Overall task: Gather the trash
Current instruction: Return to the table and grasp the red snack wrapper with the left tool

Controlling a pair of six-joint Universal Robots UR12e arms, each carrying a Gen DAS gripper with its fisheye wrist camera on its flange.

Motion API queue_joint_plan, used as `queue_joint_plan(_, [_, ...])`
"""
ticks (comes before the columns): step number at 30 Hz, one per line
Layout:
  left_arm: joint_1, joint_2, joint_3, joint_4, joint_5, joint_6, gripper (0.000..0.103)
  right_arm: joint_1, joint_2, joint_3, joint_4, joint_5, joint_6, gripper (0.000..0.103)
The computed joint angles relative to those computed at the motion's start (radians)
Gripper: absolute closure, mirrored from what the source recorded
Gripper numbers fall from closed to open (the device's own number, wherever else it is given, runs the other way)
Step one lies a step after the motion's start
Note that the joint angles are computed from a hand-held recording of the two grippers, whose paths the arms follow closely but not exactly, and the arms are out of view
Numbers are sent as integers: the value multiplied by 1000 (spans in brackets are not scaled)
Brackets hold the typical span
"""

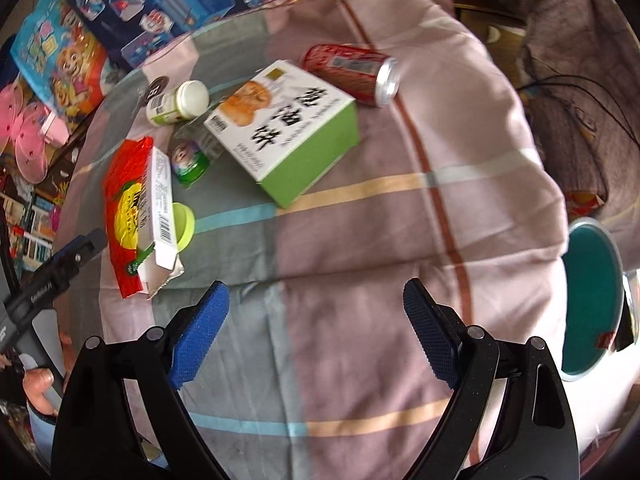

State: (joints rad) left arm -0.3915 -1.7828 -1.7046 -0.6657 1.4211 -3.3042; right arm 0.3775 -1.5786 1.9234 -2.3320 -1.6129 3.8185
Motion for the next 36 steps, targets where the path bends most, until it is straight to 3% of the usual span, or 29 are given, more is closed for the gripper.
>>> queue_joint_plan(7, [-11, -57, 64, -36, 8, 12, 6, -3, 37, -22, 12, 28, -16, 18])
queue_joint_plan(11, [-19, -77, 72, -13, 7, 36, 9, -5, 48, -25, 19, 35, -19, 18])
queue_joint_plan(15, [-16, -75, 59, -3, -14, 46, 44, -5, 55, -30, 26, 36, -28, 18])
queue_joint_plan(16, [-14, -71, 52, 7, -13, 43, 48, -5, 56, -32, 26, 38, -30, 18])
queue_joint_plan(18, [-13, -58, 38, 23, 0, 46, 69, -2, 63, -40, 26, 42, -34, 18])
queue_joint_plan(21, [-6, -36, 14, 44, -5, 62, 82, 6, 77, -58, 28, 46, -44, 18])
queue_joint_plan(26, [16, 3, -34, 76, 6, 81, 82, 24, 110, -97, 13, 62, -79, 18])
queue_joint_plan(31, [35, 9, -51, 51, -15, 84, 82, 30, 155, -134, -41, 111, -99, 19])
queue_joint_plan(32, [36, 9, -53, 49, -26, 82, 82, 31, 163, -141, -55, 115, -99, 22])
queue_joint_plan(35, [40, 8, -56, 51, -49, 73, 82, 31, 190, -163, -87, 149, -112, 47])
queue_joint_plan(36, [42, 10, -59, 54, -49, 67, 82, 25, 199, -170, -90, 184, -110, 48])
